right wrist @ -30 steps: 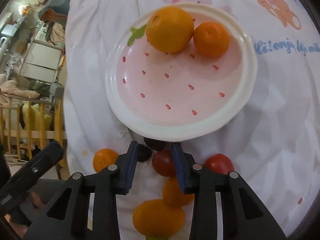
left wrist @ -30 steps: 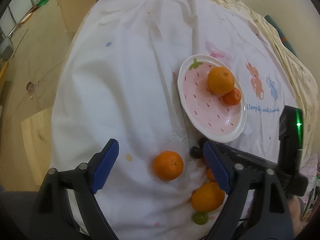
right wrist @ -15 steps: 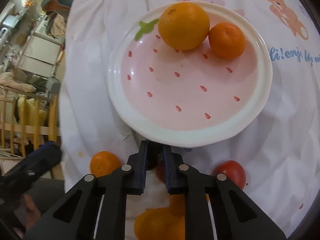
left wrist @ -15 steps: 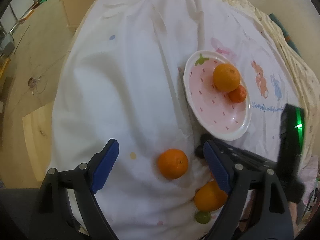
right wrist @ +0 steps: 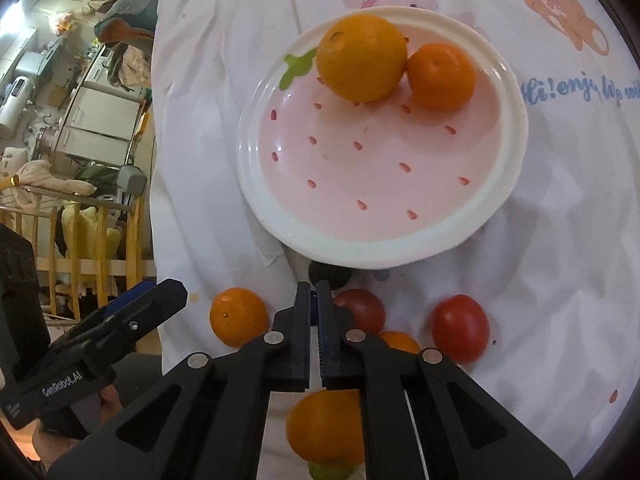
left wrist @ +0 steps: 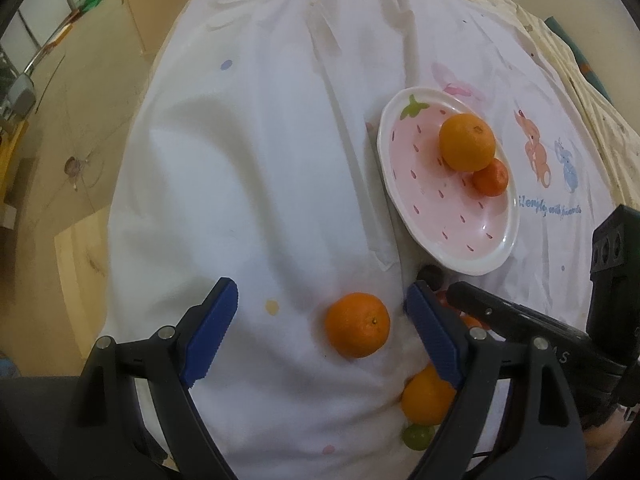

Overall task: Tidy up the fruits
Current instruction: 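Close the right gripper on the dark purple grape and lift it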

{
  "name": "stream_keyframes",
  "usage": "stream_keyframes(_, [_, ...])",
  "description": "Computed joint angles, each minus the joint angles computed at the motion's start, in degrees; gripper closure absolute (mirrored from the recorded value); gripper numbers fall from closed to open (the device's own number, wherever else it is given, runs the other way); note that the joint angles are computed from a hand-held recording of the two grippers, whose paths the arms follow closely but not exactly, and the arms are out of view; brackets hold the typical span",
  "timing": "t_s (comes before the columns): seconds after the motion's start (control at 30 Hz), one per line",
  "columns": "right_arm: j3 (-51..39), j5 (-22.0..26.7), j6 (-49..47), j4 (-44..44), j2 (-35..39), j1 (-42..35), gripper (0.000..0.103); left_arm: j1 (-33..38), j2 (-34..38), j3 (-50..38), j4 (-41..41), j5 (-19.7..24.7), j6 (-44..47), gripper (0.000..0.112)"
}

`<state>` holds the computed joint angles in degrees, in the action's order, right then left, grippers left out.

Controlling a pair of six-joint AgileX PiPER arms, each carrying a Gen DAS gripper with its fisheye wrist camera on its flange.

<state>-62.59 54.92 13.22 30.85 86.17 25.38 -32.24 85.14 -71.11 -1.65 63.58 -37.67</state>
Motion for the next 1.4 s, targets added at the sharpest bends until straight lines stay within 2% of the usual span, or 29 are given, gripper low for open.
stream_keyframes(0.23, [-1.43, 0.34, 4.19, -3.27, 2.13, 1.26, 0.096, 1.39, -0.50, 0.79, -0.64, 0.08, 0.22, 0.028])
stream_keyframes(0.5, [-5.09, 1.68, 8.26, -5.92, 4.42, 2.93, 0.081, 1.95, -0.92, 0.30, -2.51, -0.08, 1.02, 0.028])
stream_keyframes(0.67, [-5.57, 2.26, 10.55, -9.31, 4.42, 4.20, 0.076, 1.85, -1.01, 0.00, -3.23, -0.07, 0.98, 0.028])
stream_keyframes(0.77, [-8.10, 3.93, 13.16, -12.91, 6.69, 5.60, 0.074, 1.51, -0.82, -0.27, -3.14, -0.15, 0.62, 0.028])
stream_keyframes(0.87, [-10.24, 5.26, 15.49, -16.78, 8.97, 7.46, 0.066, 1.40, -0.66, -0.45, -3.18, 0.16, 0.53, 0.028])
stream_keyframes(1.03, [-12.33, 6.50, 16.26, -19.85, 11.04, 9.31, 0.068, 1.01, -0.49, -0.57, -2.55, 0.48, -0.34, 0.028])
stream_keyframes(1.07, [-12.21, 6.42, 15.97, -20.32, 10.82, 9.44, 0.077, 1.13, -0.48, -0.46, -2.58, 0.41, -0.31, 0.028])
stream_keyframes(1.2, [-9.87, 4.95, 12.47, -17.17, 8.49, 7.30, 0.079, 1.45, -0.19, -0.31, -2.87, 0.11, -0.15, 0.028])
stream_keyframes(1.4, [-4.23, 3.02, 3.12, -3.59, 1.09, 0.36, 0.079, 1.65, -0.23, 0.21, -2.48, -0.03, 0.09, 0.028])
